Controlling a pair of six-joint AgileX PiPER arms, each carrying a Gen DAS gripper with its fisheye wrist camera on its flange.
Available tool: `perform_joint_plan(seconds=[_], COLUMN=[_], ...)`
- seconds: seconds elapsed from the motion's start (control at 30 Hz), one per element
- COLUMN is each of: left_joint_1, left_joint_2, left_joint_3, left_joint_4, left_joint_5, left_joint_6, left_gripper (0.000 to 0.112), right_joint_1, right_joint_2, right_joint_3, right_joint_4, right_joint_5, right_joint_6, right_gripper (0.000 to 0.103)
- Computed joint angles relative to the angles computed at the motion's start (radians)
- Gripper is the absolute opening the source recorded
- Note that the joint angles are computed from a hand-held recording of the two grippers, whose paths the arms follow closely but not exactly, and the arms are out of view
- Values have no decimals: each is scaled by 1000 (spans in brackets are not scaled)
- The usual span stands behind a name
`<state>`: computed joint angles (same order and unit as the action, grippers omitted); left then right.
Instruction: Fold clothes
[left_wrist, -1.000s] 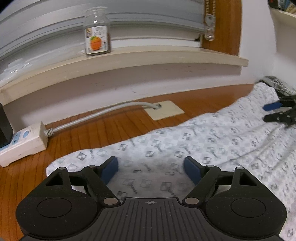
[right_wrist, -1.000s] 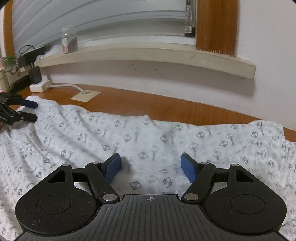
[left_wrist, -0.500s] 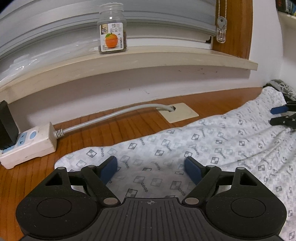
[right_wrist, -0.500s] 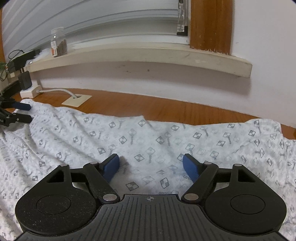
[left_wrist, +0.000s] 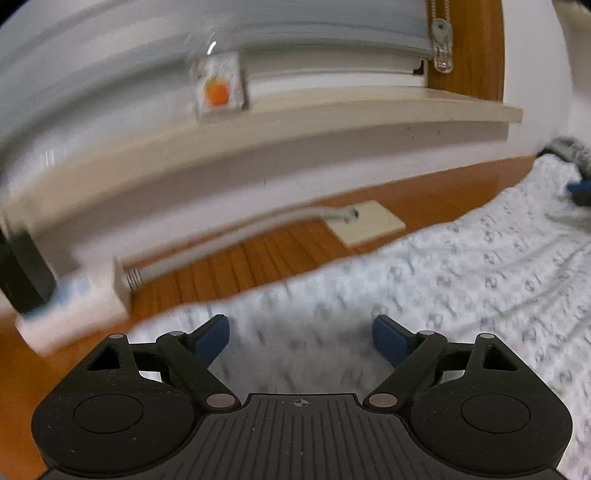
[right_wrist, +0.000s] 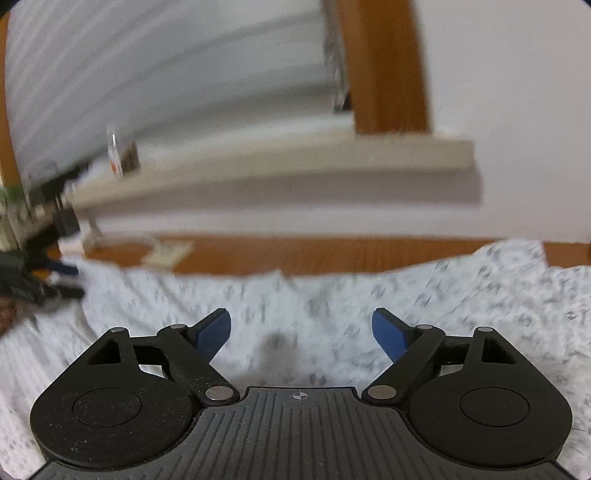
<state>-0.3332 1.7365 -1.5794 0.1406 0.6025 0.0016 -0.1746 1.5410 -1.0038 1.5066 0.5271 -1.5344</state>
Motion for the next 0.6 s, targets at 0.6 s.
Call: perform_joint_plan(seconds=[0.6], left_joint_1=[-67], left_joint_2=[353], left_joint_3=[-448], left_joint_4=[-634], left_joint_5=[133], left_joint_6=[492], left_gripper=[102], right_joint_1=[-226], right_joint_2=[411], right_joint_3=[-666], right_joint_4=[-698], right_joint_5=[133], right_joint_6=[794], right_gripper=[53])
